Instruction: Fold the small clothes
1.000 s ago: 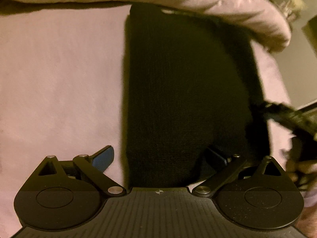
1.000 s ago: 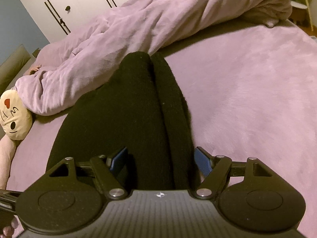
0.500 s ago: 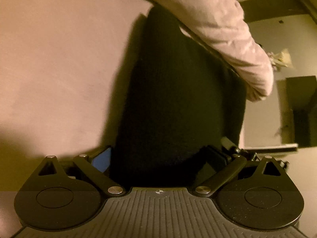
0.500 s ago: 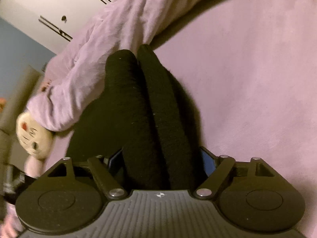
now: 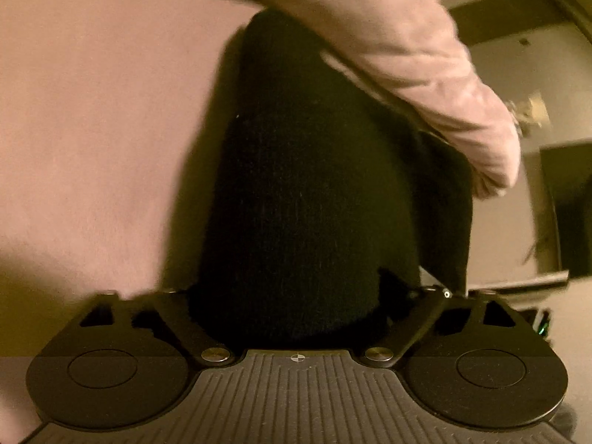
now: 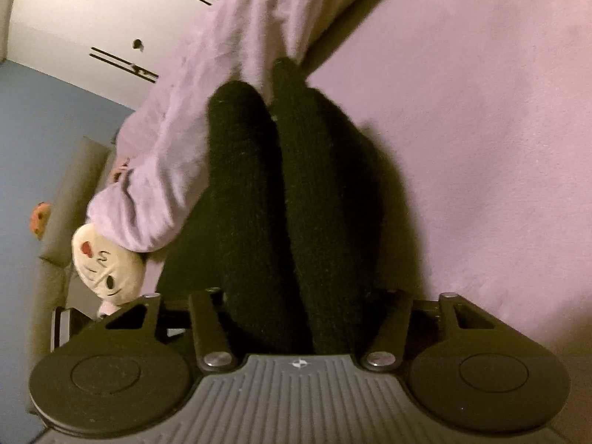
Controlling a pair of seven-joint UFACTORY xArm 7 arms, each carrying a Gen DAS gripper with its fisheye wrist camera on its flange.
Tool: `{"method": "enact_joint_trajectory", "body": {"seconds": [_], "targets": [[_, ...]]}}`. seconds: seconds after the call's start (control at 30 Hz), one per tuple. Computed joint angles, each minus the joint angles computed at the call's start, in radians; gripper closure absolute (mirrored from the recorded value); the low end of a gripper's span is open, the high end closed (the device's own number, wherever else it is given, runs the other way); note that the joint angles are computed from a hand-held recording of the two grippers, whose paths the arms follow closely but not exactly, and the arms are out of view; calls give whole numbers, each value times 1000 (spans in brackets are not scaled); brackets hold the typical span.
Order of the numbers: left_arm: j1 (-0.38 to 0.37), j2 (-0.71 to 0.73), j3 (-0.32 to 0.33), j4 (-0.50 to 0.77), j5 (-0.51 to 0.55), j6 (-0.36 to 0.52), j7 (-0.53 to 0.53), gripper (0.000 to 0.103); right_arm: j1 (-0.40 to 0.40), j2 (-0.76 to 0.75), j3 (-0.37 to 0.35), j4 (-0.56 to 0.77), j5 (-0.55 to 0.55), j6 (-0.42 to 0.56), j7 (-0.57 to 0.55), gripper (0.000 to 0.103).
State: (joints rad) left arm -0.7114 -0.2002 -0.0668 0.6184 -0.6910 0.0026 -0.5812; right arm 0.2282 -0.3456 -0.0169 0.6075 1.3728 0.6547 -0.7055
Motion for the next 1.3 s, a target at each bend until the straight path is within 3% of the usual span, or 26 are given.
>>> {"method": "enact_joint_trajectory", "body": {"seconds": [0.07,0.33,0.47,0.57,0.63,0.7,0.77,0.9,1.0,1.1,1.2,1.3], "targets": [[10,-37,-11,-20,21,-5,-7,27,4,-33,-4,-11,0,22,-7,53],[244,-274,-190,-112,314,103,-238,30,82,-111,34,6,4,33,26,53],[284,-461,-205,-195,399,197,-304,29,122,-121,34,9,68,50,3,53],[323,-553,-231,-216,470,334,-371,22,132,-121,56,3,59,49,26,48],[363,-602,-268,-221,522,473,-451,21,128,-110,101,10,-32,-3,122,44],[386,-632,-296,-207,581,617,-512,21,114,-153,169,-22,-172,-128,244,43],[365,-713,-312,-247,619,647,-558,19,89,-231,249,-73,-307,-242,352,43],[320,-858,-370,-287,656,727,-682,15,148,-398,288,-164,-352,-294,447,44],[314,-829,-424,-241,698,778,-743,13,154,-486,393,-214,-462,-317,547,48],[283,-777,-436,-221,719,801,-766,12,188,-488,438,-228,-496,-356,611,63],[253,-737,-437,-214,737,815,-779,9,135,-490,521,-239,-590,-357,707,75],[231,-685,-422,-198,755,832,-761,6,50,-500,630,-242,-721,-331,794,76]]}}
